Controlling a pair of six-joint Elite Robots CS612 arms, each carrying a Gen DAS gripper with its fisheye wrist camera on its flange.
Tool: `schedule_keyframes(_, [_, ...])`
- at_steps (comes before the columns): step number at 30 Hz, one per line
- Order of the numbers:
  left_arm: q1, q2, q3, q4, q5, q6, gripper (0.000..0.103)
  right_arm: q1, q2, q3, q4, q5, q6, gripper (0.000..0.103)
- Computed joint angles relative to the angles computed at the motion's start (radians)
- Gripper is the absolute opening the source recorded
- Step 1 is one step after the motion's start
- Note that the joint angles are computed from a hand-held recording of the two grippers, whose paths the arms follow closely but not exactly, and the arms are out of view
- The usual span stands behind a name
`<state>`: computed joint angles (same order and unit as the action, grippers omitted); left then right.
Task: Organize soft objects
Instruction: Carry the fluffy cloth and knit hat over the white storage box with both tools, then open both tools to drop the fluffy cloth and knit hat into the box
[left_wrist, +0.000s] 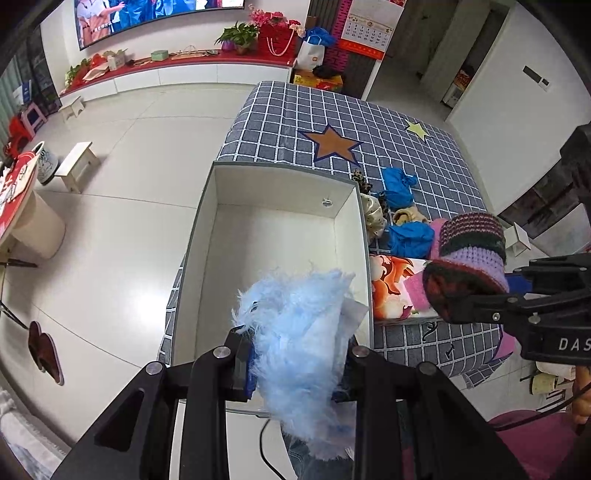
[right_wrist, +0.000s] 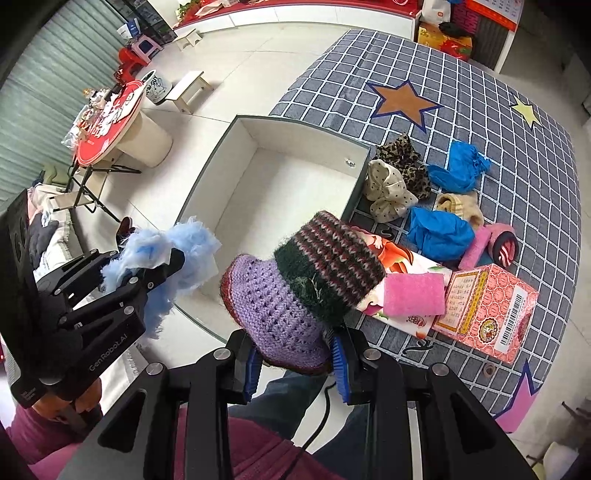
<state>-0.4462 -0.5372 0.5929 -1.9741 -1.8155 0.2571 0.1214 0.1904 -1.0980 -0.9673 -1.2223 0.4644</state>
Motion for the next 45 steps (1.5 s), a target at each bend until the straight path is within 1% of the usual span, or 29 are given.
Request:
schedule_keyframes(12, [0.0, 0.025, -0.041, 0.052, 0.023, -0.009, 0.03, 0.001, -0.006, 0.029, -0.004, 0.02, -0.009, 0.033])
schedule_keyframes(18, [0.003, 0.045, -0.071, 0.079, 0.034, -0.027, 0.03, 0.001, -0.018, 0.067, -0.033, 0.037, -0.006, 0.033])
schedule_keyframes(26, [-0.001, 0.089, -0.141, 0.173, 0.078, -0.048, 0.03, 0.004, -0.032, 0.125, -0.044, 0.07, -0.014, 0.033])
schedule_keyframes(34, [-0.003, 0.129, -0.209, 0.226, 0.105, -0.064, 0.03, 0.005, -0.043, 0.166, -0.053, 0.088, -0.023, 0.033])
schedule_keyframes(41, [-0.005, 0.146, -0.237, 0.25, 0.118, -0.059, 0.03, 0.007, -0.054, 0.195, -0.059, 0.094, -0.03, 0.033])
schedule_keyframes(45, [-0.007, 0.148, -0.238, 0.248, 0.131, -0.059, 0.031, 0.009, -0.059, 0.207, -0.062, 0.092, -0.036, 0.033])
